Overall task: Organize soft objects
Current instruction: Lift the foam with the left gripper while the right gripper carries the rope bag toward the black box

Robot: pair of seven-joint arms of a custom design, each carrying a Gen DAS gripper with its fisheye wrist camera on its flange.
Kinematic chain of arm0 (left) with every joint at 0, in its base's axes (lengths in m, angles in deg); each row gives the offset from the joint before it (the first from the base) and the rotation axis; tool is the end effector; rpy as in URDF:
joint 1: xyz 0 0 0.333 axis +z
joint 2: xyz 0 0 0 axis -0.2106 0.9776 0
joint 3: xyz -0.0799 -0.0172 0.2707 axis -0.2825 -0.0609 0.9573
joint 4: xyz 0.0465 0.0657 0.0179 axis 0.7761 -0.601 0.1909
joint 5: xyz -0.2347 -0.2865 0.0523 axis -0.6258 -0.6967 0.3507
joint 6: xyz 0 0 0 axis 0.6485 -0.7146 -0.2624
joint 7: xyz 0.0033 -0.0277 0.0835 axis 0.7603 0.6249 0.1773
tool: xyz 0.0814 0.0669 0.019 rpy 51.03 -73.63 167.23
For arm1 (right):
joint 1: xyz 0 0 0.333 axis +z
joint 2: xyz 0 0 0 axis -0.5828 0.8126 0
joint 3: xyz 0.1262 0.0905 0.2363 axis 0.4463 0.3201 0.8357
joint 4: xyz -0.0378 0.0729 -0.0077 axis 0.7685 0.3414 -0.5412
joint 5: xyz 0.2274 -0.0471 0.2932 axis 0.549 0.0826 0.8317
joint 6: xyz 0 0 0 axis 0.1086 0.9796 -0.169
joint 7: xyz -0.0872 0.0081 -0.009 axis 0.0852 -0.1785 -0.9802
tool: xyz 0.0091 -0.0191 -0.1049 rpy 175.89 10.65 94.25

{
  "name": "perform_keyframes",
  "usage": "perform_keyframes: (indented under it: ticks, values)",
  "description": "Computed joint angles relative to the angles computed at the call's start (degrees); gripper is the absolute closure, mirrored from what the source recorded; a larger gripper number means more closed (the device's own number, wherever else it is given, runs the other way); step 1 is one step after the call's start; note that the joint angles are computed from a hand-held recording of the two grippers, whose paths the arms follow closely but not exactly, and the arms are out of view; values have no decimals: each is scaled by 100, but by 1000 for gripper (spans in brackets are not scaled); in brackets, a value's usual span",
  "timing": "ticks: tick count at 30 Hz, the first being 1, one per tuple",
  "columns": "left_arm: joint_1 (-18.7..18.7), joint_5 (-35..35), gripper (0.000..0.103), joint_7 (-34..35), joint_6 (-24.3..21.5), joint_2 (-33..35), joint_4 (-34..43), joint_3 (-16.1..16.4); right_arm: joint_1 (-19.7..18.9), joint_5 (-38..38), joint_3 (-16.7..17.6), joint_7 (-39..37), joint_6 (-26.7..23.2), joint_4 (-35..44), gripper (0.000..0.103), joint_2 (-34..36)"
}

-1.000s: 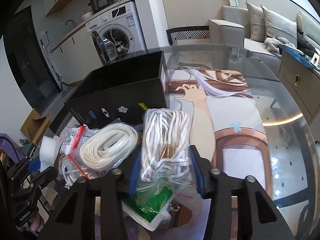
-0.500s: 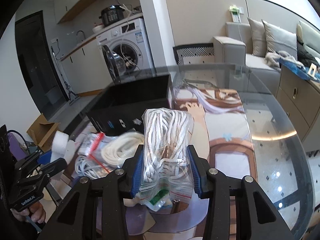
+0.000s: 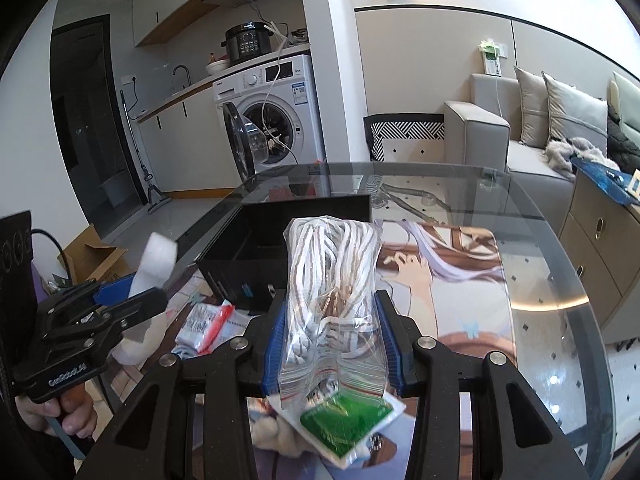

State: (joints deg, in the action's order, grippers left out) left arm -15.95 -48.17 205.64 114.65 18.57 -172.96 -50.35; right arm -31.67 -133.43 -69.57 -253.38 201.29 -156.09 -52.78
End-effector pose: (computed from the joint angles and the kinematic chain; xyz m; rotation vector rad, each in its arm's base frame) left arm 0.5630 -0.1131 0.4494 -1.0140 2.3171 -1.3924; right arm 0.4269 0.1657 0.4443 -1.4007 1.8377 -0.8841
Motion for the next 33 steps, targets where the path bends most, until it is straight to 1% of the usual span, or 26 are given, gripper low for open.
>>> perform_keyframes:
  ticks: [4,9,12,17,23,25,28,33]
  values:
    - [-86,354,63,-628,416,383,430,-118,19,50,-32,-128,-66,307,62,299]
    - [-97,719,63,-1168,755,826,928,-338,114,130,-188,-386,-110,674,62,682]
    - [-75,920,63,-1396,926,1038,1167,-476,194,297,-301,-688,-151,919,62,919]
    - [-100,1666,63,-2160,1209,1458,1587,-652,334,786,-510,-1375,-93,1337,62,1390]
    - [-79,2620,63,-2993,1368,1865,1965,-821,482,1204,-747,-1971,-146,1765,61,1852]
    - [-28,2812,63,-3152,1402,1957,2036,-915,515,1272,-826,-2106,-93,1838,61,1931]
    - [33,3125,63,-3385,1454,2098,2147,-1035,575,1422,-908,-2404,-148,1985,60,2057]
    - [88,3607,63,-3760,1483,2294,2287,-1148,642,1616,-1022,-2772,-151,2127,60,2188]
